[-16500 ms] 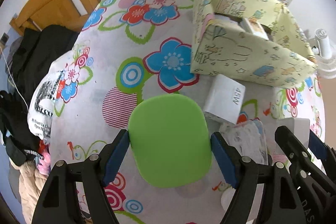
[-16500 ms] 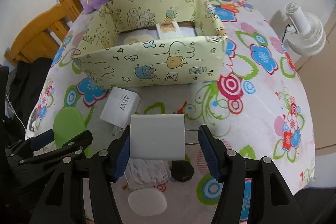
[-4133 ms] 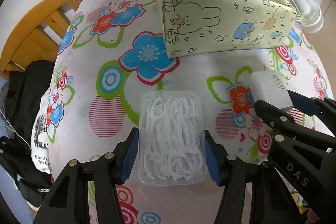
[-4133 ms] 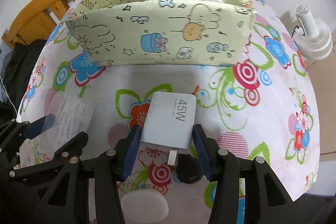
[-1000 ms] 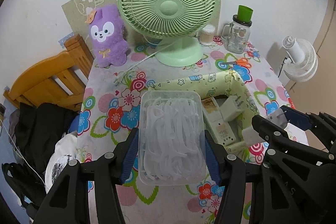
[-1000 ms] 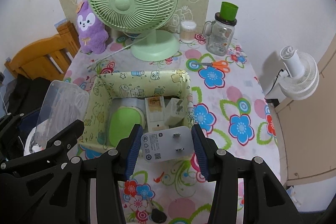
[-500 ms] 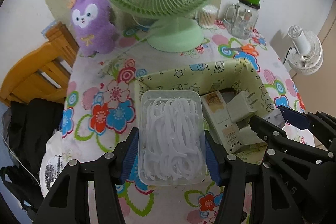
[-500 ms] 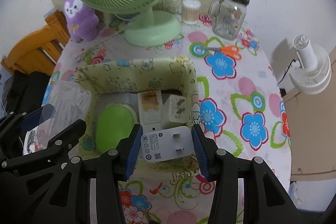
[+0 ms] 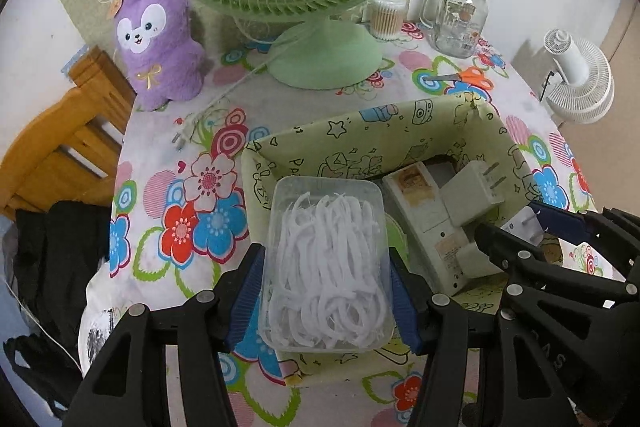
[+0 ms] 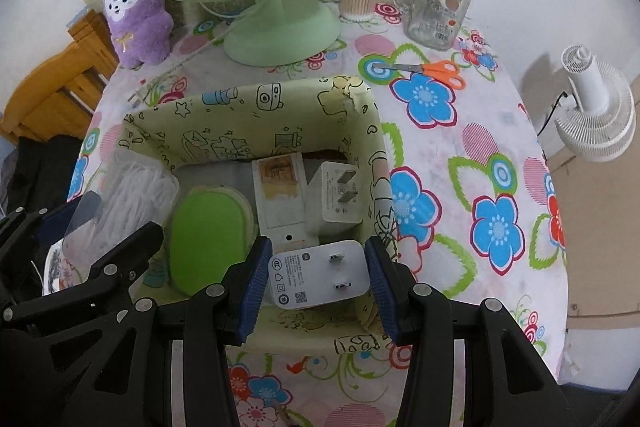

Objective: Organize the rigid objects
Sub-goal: 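Carry the floss container and white charger over the patterned box with both tools, then lower both items into the box and open both tools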

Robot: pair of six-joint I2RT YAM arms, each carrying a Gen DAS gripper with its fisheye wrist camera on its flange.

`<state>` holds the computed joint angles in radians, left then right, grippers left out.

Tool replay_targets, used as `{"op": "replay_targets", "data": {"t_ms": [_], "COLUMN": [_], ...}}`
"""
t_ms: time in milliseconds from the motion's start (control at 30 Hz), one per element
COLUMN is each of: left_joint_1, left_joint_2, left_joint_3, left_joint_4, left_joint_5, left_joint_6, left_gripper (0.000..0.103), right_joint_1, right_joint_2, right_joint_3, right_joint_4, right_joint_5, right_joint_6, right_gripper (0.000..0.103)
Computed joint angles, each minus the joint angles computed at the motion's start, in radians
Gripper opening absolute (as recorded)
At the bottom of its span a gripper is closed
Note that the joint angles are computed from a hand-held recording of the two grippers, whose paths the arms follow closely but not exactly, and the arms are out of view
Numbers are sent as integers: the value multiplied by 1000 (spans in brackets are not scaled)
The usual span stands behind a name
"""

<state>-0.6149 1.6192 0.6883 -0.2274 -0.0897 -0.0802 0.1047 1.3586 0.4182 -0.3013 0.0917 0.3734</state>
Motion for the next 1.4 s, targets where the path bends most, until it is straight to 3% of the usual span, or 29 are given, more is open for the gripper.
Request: {"op": "replay_targets", "data": {"t_ms": [233, 433, 1000, 1167, 1400], "left_joint_1": [3, 66, 35, 22, 9], "left_joint_2": [4, 50, -60, -134, -253], "left_joint_3": [-1, 28, -27, -60, -125], "left_joint_4": [9, -38, -54, -65, -96], "left_joint_5": [-9, 35, -1, -21, -25], "left_joint_6": [11, -4, 0, -1, -22], "left_gripper": [63, 86, 92, 96, 99], "right_joint_1": [11, 25, 80, 76, 126], "right_joint_2": [9, 22, -80, -194, -345], "right_joint_3": [7, 16, 24, -11, -46], "right_joint_4": [-3, -18, -153, -214, -320], "right_joint_5": [9, 15, 57, 63, 87], "right_joint_6": [8, 3, 66, 103, 165], "right_gripper": [52, 52, 51, 65, 74]}}
